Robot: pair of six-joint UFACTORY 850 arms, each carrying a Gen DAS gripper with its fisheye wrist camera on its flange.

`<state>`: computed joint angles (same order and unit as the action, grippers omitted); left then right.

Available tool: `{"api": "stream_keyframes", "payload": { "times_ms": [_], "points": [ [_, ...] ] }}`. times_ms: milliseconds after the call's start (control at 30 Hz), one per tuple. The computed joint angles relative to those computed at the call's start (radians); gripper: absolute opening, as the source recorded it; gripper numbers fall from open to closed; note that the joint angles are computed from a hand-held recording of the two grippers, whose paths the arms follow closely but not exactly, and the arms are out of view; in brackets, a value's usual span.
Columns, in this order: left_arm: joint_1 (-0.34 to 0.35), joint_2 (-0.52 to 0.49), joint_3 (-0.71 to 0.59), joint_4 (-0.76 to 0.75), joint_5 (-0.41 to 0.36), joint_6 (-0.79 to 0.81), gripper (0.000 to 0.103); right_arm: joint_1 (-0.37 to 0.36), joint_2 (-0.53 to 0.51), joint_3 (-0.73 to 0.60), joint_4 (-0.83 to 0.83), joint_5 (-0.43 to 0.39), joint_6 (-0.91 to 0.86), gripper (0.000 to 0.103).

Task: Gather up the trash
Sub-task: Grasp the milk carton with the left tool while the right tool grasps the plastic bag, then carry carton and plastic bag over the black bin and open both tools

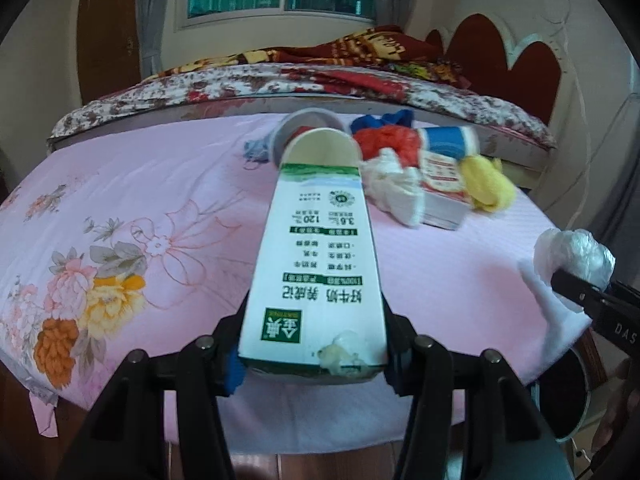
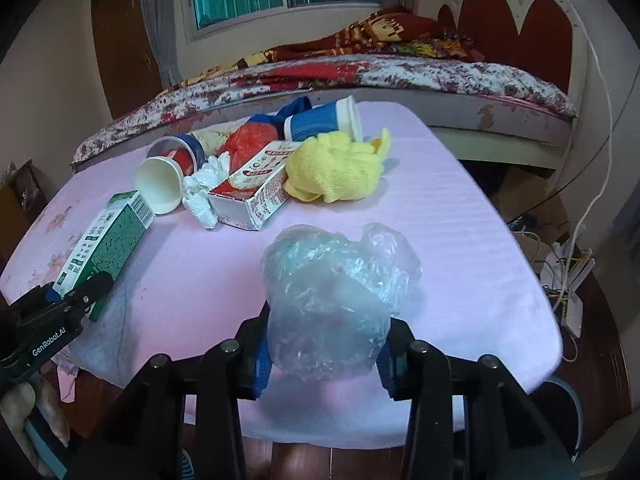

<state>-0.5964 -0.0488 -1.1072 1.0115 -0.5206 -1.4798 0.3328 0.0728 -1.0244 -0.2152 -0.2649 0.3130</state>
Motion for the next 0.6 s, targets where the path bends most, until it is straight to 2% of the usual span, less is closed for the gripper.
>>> {"api": "stream_keyframes", "payload": {
  "times_ms": [300,433,600],
  "points": [
    [-0.092,0.006,-0.045,-0.063,0.050,0.135,0.054,-0.074,0.182,0.113,-0.049,-0.062,-0.011,0.045],
    [-0.130,-0.018,-0.084,-0.122,0.081,0.228,0.054,-0.139,0.258,0.165,-0.014,-0.093,-0.076,0.045],
    [-0.182,-0.058,-0.133,-0.199,0.115,0.348,0.054,-0.276,0.334,0.215,0.163,-0.124,-0.243,0.045]
  ]
}}
